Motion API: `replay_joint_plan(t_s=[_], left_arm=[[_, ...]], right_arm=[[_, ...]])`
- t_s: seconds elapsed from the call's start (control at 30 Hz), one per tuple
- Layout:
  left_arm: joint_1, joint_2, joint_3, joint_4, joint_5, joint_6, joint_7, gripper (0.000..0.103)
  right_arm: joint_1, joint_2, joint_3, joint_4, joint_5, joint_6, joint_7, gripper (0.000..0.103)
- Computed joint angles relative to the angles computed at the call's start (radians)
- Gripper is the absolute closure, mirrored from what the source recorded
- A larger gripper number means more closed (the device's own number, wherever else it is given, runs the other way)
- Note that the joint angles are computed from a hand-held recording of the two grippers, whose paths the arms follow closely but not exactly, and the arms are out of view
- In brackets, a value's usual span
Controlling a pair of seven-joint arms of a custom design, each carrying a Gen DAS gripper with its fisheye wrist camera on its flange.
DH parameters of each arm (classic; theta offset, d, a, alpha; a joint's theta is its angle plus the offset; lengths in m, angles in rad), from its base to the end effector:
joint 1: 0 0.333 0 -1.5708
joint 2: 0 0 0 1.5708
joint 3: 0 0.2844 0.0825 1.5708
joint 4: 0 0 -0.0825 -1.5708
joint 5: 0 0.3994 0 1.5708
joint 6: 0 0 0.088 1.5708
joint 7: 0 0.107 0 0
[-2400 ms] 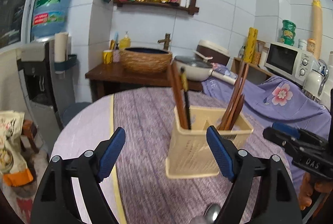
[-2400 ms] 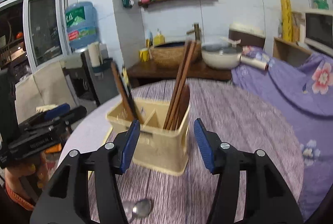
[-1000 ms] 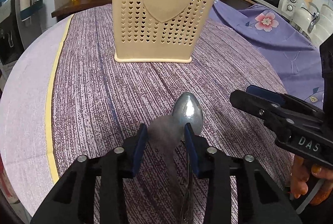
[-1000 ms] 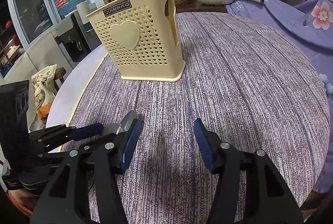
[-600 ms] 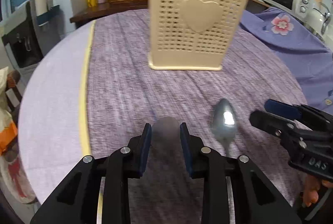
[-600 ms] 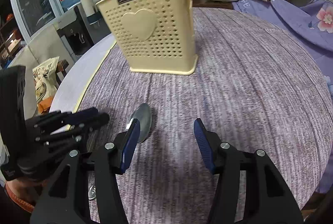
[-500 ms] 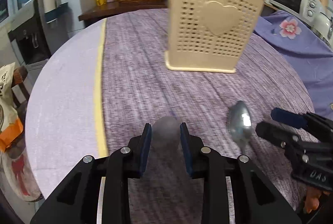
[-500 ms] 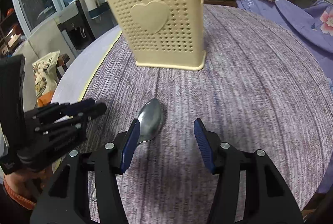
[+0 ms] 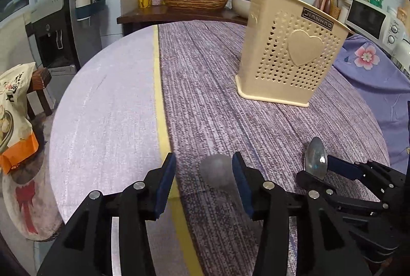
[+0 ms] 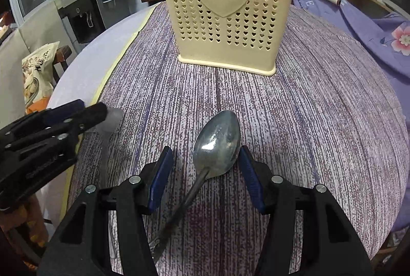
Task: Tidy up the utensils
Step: 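Grasp the other metal spoon with the right tool while the left tool holds its spoon, then lift both spoons and lower them handle-first into the cream holder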
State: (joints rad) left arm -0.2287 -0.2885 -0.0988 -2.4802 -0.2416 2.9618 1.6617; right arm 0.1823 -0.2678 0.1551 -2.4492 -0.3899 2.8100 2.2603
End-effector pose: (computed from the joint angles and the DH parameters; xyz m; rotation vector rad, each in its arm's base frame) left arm 0.4855 -0.1491 0.4465 -1.6409 2.0180 -0.9128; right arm 0.4760 0.1876 0.4275 -1.8044 1.8317 -0.5752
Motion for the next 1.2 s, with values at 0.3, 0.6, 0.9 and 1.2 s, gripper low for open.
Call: replay_joint_plan(t_s=[0.3, 0.6, 0.9, 1.2], left_arm=[[-0.039, -0.025, 0.032, -0.028, -0.058, -0.018, 0.050, 0.058], [-0.014, 0.013, -0.022, 0.012, -0.023, -0.053, 0.038, 0.058], [0.001, 0.043, -0.031, 0.048, -0.012, -0.083, -0.009, 0.058], [0.070, 0.062, -0.105, 0.075, 0.192, -0.103, -0.157, 0.063]], right_arm=[[0.003, 0.049, -0.001, 0.055, -0.094, -0.020, 0.037, 0.065], [0.007, -0.008, -0.057, -0.020, 0.069, 0.100, -0.110, 0.065], [-0.048, -0.111, -0.035, -0.106, 0.133, 0.210, -0.201, 0.065], [-0.020, -0.143, -0.057, -0.135, 0.230, 0.235, -0.304, 0.065]])
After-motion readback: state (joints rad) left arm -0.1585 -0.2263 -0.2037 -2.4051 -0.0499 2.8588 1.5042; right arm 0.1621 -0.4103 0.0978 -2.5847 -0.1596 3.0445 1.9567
